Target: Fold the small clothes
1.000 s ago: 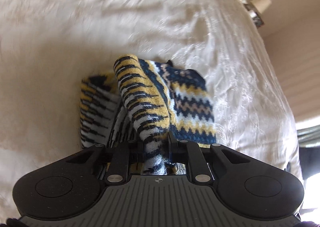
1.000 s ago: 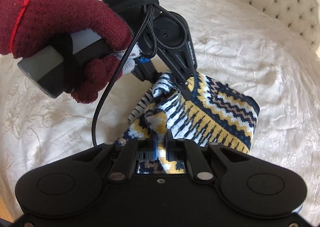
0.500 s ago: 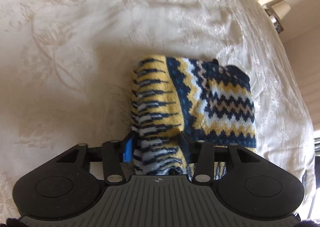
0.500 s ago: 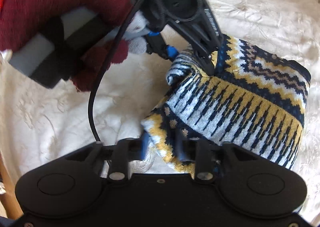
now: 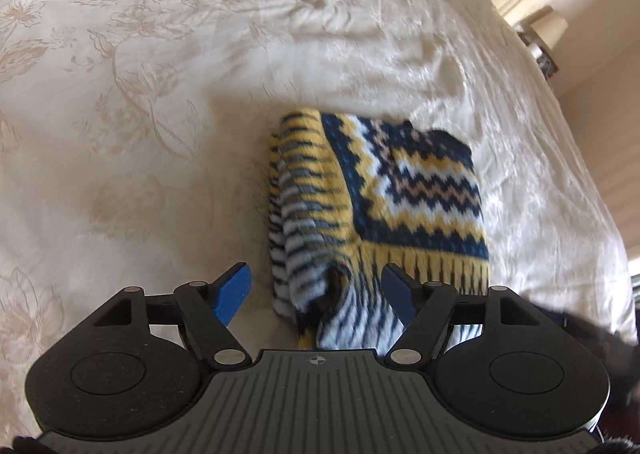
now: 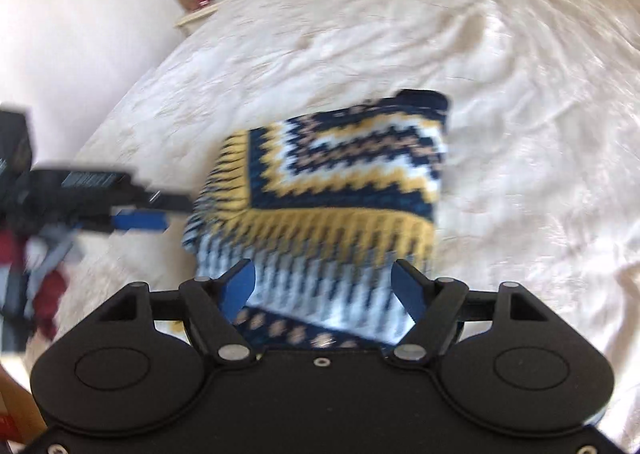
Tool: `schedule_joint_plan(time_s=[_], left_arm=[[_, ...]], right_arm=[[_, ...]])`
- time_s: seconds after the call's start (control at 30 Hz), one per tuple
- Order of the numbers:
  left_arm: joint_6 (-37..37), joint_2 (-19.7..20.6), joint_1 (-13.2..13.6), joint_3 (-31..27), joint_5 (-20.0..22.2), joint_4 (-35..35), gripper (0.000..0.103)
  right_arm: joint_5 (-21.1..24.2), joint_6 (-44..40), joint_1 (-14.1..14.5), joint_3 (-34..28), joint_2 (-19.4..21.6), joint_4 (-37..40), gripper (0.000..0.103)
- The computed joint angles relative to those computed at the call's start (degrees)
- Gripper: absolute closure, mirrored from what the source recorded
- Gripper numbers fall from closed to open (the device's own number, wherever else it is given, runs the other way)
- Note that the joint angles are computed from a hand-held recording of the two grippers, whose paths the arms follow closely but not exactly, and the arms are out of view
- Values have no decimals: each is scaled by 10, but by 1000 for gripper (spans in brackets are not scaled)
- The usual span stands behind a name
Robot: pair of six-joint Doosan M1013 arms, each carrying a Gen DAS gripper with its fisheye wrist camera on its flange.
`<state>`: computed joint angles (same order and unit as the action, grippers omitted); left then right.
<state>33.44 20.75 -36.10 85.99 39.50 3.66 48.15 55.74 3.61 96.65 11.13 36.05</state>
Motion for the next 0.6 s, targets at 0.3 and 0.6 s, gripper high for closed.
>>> schedule_joint_plan(time_s=[0.3, 0.6], left_arm=[[35, 12, -25, -15, 26, -4, 32], [39, 25, -22, -15, 56, -38, 33]], right_arm=[[-30, 81, -2, -56, 53, -69, 26], [14, 173, 8, -125, 128, -132, 21]])
